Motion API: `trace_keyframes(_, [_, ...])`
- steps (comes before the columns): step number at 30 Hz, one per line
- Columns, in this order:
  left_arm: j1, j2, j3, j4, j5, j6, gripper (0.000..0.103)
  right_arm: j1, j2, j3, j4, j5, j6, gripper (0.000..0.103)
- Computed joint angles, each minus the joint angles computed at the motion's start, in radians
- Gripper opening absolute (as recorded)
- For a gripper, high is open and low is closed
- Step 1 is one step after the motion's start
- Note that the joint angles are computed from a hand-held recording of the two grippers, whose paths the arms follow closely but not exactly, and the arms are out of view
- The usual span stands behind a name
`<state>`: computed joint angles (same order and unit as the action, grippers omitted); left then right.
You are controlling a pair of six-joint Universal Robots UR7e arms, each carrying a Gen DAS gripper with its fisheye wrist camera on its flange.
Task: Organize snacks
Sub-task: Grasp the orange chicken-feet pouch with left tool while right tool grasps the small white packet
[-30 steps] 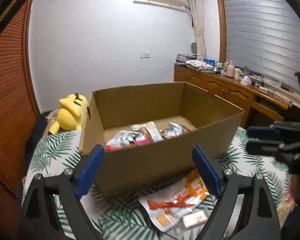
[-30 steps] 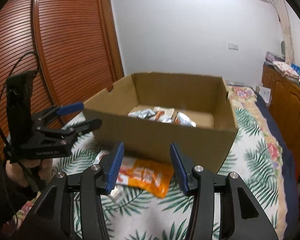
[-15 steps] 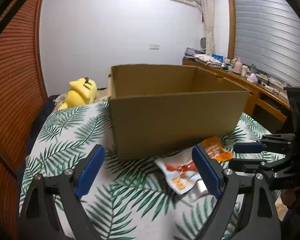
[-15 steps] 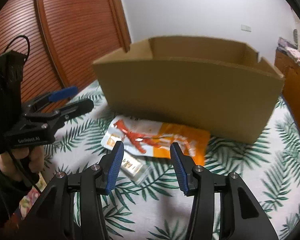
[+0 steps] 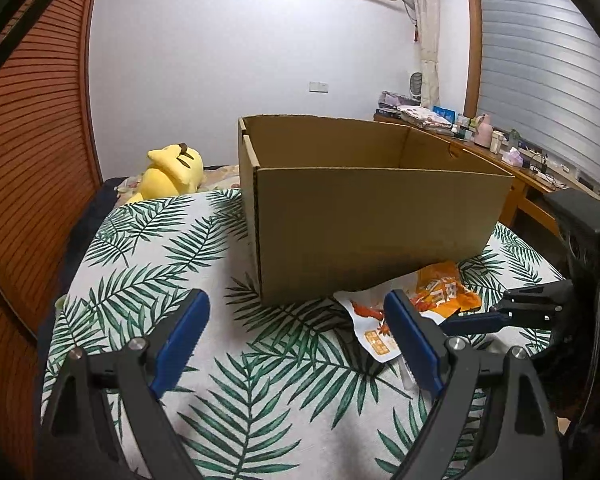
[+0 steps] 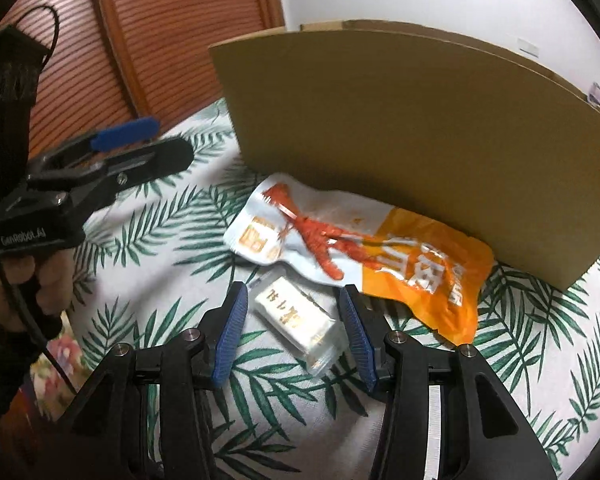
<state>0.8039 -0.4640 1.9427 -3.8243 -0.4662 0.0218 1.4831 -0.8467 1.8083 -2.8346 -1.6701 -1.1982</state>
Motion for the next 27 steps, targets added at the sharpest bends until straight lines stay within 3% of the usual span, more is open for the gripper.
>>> trace_keyframes(4, [0.005,0.000,-0.003,0.013,-0.010,-0.009,0.089,0.001,0.001,0.002,0.015,-0.028,-0.025,0.047])
trace_keyframes(8, [0.010,0.005,-0.015,0.036,-0.031,-0.008,0.089,-0.002,-0.006,0.023,-0.001,-0.026,-0.048,0.020])
trace_keyframes(16, [0.023,0.007,-0.067,0.140,-0.117,0.017,0.087,-0.050,-0.083,0.041,0.032,0.055,-0.035,0.019])
trace_keyframes(18, [0.029,0.007,-0.090,0.190,-0.156,0.031,0.085,-0.064,-0.107,0.044,0.029,0.081,-0.025,0.019])
trace_keyframes(23, [0.052,0.011,-0.174,0.373,-0.251,0.046,0.067,-0.095,-0.151,0.044,0.015,0.131,0.016,0.020])
trace_keyframes(27, [0.065,0.021,-0.233,0.483,-0.306,0.044,0.067,-0.116,-0.176,0.033,0.010,0.156,0.038,0.020])
